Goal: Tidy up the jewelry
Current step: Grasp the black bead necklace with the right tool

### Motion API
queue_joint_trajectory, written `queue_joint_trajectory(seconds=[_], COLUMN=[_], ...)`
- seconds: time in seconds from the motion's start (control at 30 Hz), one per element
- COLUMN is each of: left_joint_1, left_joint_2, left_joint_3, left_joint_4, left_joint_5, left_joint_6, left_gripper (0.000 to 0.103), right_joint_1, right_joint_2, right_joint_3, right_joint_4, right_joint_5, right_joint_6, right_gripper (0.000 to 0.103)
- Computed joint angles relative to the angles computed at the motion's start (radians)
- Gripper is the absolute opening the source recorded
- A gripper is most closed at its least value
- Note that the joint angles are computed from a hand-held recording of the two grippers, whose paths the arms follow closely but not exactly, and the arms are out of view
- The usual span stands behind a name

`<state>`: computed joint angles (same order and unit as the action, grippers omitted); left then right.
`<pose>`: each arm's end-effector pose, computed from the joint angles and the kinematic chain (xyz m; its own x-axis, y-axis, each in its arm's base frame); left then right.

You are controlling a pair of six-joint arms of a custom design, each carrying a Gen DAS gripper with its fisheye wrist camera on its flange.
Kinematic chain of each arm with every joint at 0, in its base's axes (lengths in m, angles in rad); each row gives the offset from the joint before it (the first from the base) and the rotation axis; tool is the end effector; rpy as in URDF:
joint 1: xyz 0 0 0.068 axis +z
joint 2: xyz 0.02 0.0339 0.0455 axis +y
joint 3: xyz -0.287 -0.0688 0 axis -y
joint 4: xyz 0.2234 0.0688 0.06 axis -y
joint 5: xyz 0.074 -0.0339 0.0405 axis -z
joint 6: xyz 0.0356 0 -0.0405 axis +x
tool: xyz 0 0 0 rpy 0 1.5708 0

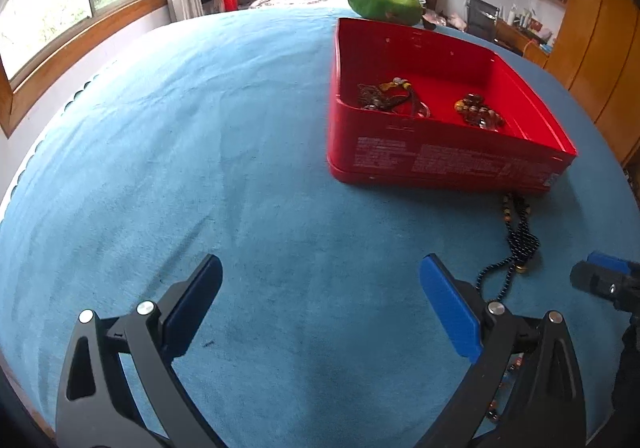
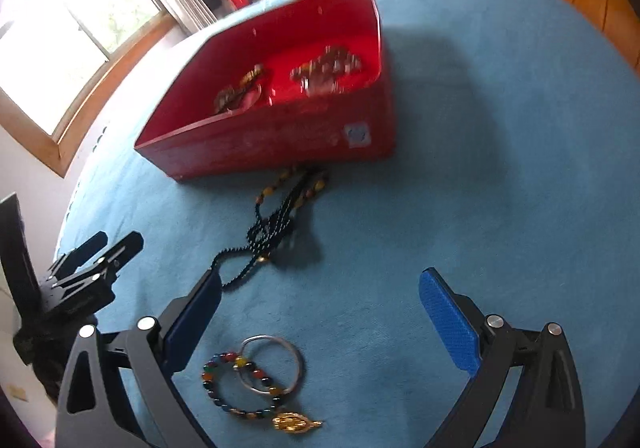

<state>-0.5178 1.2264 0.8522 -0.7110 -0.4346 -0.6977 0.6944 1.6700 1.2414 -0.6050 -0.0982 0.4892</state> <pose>0.1834 -0.0872 0.2638 -0.7676 -0.2334 -0.5969 -0.2805 0.9597 -0.0145 0.2533 0.2155 0.2668 -0.9001 -0.1410 -0.4121 -0.2859 0.9051 0.3148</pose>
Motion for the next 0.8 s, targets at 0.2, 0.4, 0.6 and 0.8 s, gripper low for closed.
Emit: queue_joint_trajectory(seconds=[0.2, 0.4, 0.6, 0.8], left_joint_1=[0.016, 0.023, 0.049, 0.064], left_joint_2=[-0.008, -0.021, -0.034, -0.029], left_joint_3=[-0.023, -0.034, -0.051, -0.059], left_joint_4=[0.013, 0.033, 0.053, 0.061], left_joint_5=[-0.012, -0.006, 0.025, 0.048], left_joint_6=[0.009, 0.033, 0.051, 0.056], left_gripper=[0.098, 0.098, 0.098, 0.098], right_joint_1=[0.024, 0.062, 0.082, 0.090], right_joint_2=[0.076, 0.152, 0.251, 0.253], right_joint_3=[0.085, 0.191, 0.298, 0.284], right_joint_4=[-0.039, -0.087, -0.145, -0.099], right_joint_5=[0.014, 0.037, 0.044, 0.068], right_joint_6=[0.008, 0.010, 0.026, -0.002], right_gripper=[0.085, 0.079, 0.060, 0.029])
